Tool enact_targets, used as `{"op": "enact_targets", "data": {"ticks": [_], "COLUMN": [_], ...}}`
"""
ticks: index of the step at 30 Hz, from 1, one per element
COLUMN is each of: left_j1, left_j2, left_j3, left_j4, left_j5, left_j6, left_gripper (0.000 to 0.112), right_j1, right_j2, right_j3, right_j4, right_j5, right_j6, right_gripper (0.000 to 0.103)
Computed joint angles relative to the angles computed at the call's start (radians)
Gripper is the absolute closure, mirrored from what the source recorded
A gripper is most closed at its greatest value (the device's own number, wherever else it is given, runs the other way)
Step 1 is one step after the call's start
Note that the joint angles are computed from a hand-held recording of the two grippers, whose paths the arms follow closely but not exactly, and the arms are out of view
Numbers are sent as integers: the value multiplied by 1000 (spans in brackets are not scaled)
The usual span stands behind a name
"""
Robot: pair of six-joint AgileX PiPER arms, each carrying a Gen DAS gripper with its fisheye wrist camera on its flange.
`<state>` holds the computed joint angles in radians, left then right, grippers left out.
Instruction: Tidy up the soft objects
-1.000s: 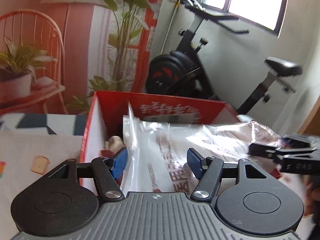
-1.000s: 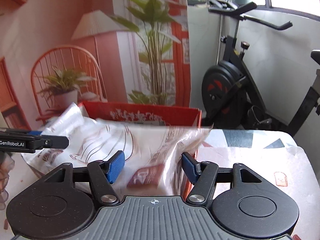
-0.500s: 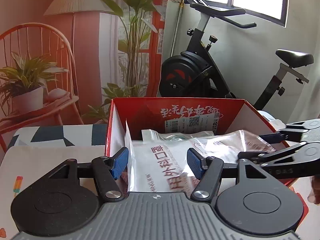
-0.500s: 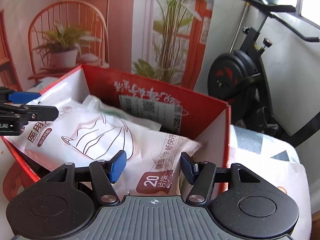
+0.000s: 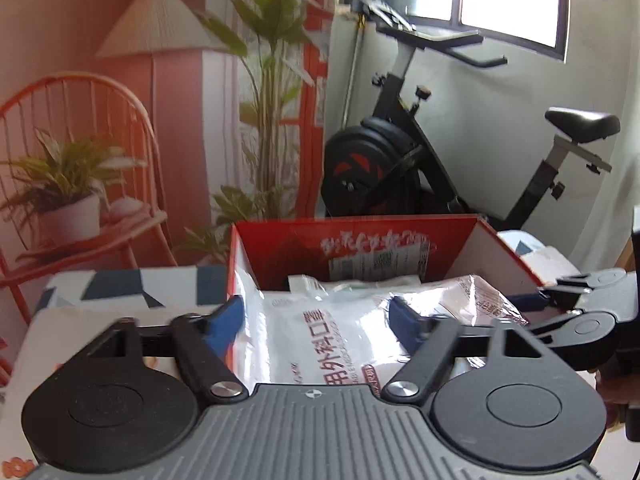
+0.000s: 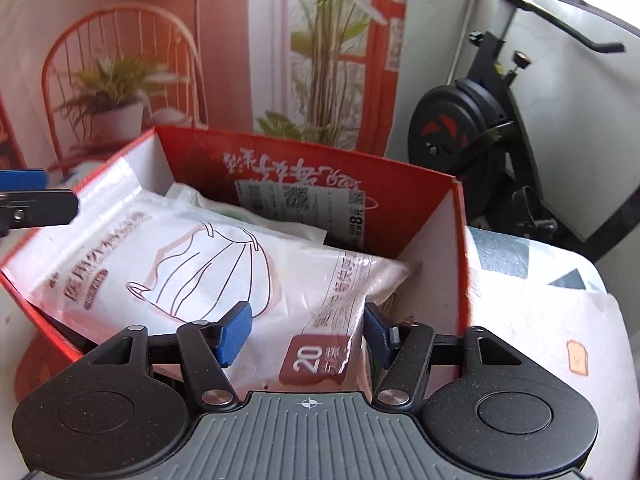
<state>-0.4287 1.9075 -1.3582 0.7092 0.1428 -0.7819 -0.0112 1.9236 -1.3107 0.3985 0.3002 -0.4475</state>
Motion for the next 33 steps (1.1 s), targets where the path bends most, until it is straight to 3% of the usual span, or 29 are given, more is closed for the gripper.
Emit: {"op": "enact_targets", "data": {"ticks": [2, 7, 10, 13, 16, 19, 23, 26, 29, 33], "left_j1": [-7, -45, -77, -130, -195, -277, -361, -457, -595, -780], "left_j2": [-38, -131, -198, -265, -330, -406, -557, -666, -755, -830], "left_j3": [37, 113, 169, 207, 228, 270, 326, 363, 376, 355], "left_j4": [181, 407, 567, 599, 561, 619, 545, 531, 523, 493], "left_j5": [-3, 58, 108, 198, 316, 439, 515, 618, 794, 1027], "left_j6": [-186, -420, -588, -619, -576, -612, -582, -583, -584, -587], "left_gripper": [16, 10, 9, 9, 9, 9, 9, 9, 9, 9], "right_j1": [-10, -47, -63, -83, -77, -61, -45, 16, 117, 344], "right_j2": [-46, -188, -283, -380, -490, -611, -776, -896, -1017, -1146], "right_j3": [53, 180, 236, 274, 315, 360, 393, 401, 409, 391], "right_j4": [92, 487, 590, 609, 512, 395, 198, -87, -387, -787], "right_j5": [-34, -84, -76, -29, -9, -4, 53, 99, 149, 306], "right_j6": [-66, -430, -528, -533, -431, -298, -62, 235, 520, 907], "right_gripper": [37, 13, 0, 1, 1, 1, 1, 1, 1, 1]}}
